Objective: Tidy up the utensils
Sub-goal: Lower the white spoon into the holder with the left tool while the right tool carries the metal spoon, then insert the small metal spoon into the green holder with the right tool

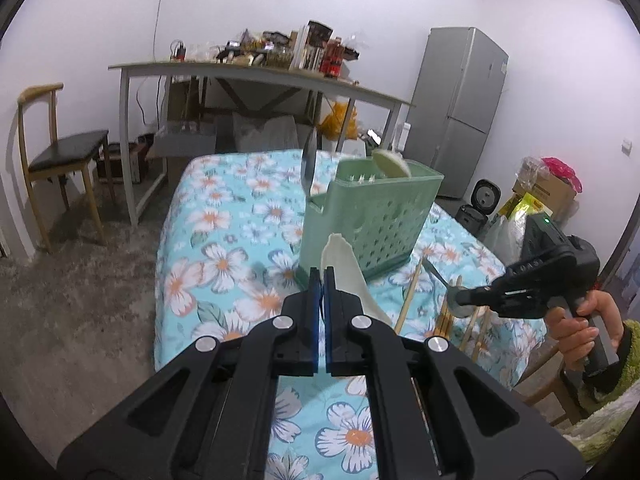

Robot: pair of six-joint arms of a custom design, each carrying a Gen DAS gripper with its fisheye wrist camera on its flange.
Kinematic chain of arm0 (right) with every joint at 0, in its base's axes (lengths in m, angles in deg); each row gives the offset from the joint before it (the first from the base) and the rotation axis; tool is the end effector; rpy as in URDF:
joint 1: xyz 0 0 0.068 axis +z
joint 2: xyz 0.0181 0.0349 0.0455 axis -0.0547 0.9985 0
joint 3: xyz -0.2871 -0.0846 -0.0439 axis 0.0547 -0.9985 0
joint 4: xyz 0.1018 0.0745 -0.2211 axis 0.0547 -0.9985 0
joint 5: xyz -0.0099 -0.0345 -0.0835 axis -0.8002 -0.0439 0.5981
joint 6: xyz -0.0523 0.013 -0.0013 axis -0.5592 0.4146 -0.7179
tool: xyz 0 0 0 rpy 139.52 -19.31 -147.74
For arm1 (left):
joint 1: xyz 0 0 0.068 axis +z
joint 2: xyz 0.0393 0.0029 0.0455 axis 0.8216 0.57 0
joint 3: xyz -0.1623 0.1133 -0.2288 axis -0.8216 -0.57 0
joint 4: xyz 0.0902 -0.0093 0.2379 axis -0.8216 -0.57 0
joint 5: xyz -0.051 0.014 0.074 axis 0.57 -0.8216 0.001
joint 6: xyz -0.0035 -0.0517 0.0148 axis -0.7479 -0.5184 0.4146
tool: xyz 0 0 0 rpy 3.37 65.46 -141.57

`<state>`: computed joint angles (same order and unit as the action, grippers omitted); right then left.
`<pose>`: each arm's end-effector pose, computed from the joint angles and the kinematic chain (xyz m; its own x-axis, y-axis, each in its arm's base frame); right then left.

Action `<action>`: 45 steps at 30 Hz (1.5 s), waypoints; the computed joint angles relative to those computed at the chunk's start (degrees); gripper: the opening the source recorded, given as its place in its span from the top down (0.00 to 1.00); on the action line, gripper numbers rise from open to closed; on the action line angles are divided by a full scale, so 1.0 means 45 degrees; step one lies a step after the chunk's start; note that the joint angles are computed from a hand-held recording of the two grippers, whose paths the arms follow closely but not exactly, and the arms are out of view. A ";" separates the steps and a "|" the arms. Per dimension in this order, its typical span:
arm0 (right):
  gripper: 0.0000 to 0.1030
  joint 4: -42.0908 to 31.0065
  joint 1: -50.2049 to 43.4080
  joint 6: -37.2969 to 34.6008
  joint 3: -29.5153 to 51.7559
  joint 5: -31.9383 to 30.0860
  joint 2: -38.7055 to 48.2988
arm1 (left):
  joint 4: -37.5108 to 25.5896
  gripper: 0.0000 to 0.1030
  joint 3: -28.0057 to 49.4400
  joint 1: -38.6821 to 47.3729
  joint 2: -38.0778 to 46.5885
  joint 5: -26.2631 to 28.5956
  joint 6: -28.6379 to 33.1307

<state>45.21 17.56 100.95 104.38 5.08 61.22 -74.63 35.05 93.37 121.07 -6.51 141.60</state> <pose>0.1391 0.0664 0.1923 -0.7579 0.6501 -0.0548 0.3430 0.4685 0.8142 0.1698 0.0946 0.2610 -0.5209 0.1147 -0.8459 0.5368 0.8145 -0.2201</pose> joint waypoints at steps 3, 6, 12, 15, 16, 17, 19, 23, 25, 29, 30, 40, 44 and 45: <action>0.97 -0.0944 -0.0305 -0.0142 0.0011 0.0106 -0.1227 | -0.0399 0.99 0.0408 0.0049 -0.0201 0.0284 -0.0197; 0.97 -0.1240 -0.0655 0.0004 -0.0079 -0.0096 -0.2377 | -0.0716 0.99 0.1056 0.0087 -0.0570 0.0806 -0.0627; 0.97 -0.1853 -0.1039 0.0004 0.0067 -0.0340 -0.4188 | 0.0106 0.99 0.2892 -0.0011 -0.1237 0.1954 -0.2868; 0.97 -0.2803 -0.1829 -0.0308 0.0199 -0.0998 -0.5363 | 0.2484 0.99 0.2972 -0.0668 -0.1901 0.1192 -0.4900; 0.97 -0.2850 -0.1939 -0.0310 0.0192 -0.1095 -0.5524 | 0.3514 0.99 0.2913 -0.1147 -0.2151 0.0524 -0.5592; 0.97 -0.2956 -0.2156 -0.0359 0.0183 -0.1289 -0.5738 | 0.4039 0.99 0.2871 -0.1478 -0.2282 0.0100 -0.5912; 0.97 -0.3043 -0.2388 -0.0379 0.0153 -0.1497 -0.6043 | 0.5168 0.99 0.2657 -0.2369 -0.2516 -0.1105 -0.6385; 0.97 -0.3769 -0.3161 -0.0586 0.0242 -0.2305 -0.7009 | 0.6408 0.99 0.2191 -0.4297 -0.2580 -0.3842 -0.6317; 0.97 -0.3865 -0.3498 -0.0704 0.0309 -0.2670 -0.7183 | 0.6518 0.99 0.2054 -0.5127 -0.2365 -0.4936 -0.5983; 0.97 -0.4089 -0.4687 -0.1141 0.0524 -0.3799 -0.7391 | 0.6395 0.99 0.1936 -0.6226 -0.1872 -0.6278 -0.5277; 0.97 -0.3972 -0.4937 -0.1186 0.0564 -0.4052 -0.7326 | 0.6405 0.99 0.1857 -0.6588 -0.1777 -0.6647 -0.5167; 0.97 -0.1904 -0.4163 -0.0392 0.1039 -0.4494 -0.6385 | 0.6555 0.96 0.1663 -0.7940 -0.0547 -0.7901 -0.5136; 0.97 -0.0651 -0.3831 0.0173 0.1156 -0.4733 -0.5647 | 0.6703 0.75 0.1609 -0.7946 -0.0235 -0.7693 -0.5540; 0.97 -0.0266 -0.3670 0.0352 0.1210 -0.4745 -0.5397 | 0.6831 0.72 0.1492 -0.7890 -0.0277 -0.7566 -0.5633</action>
<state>44.01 1.04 102.54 109.83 -16.27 36.94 -43.90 41.76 57.87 119.83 -40.56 116.25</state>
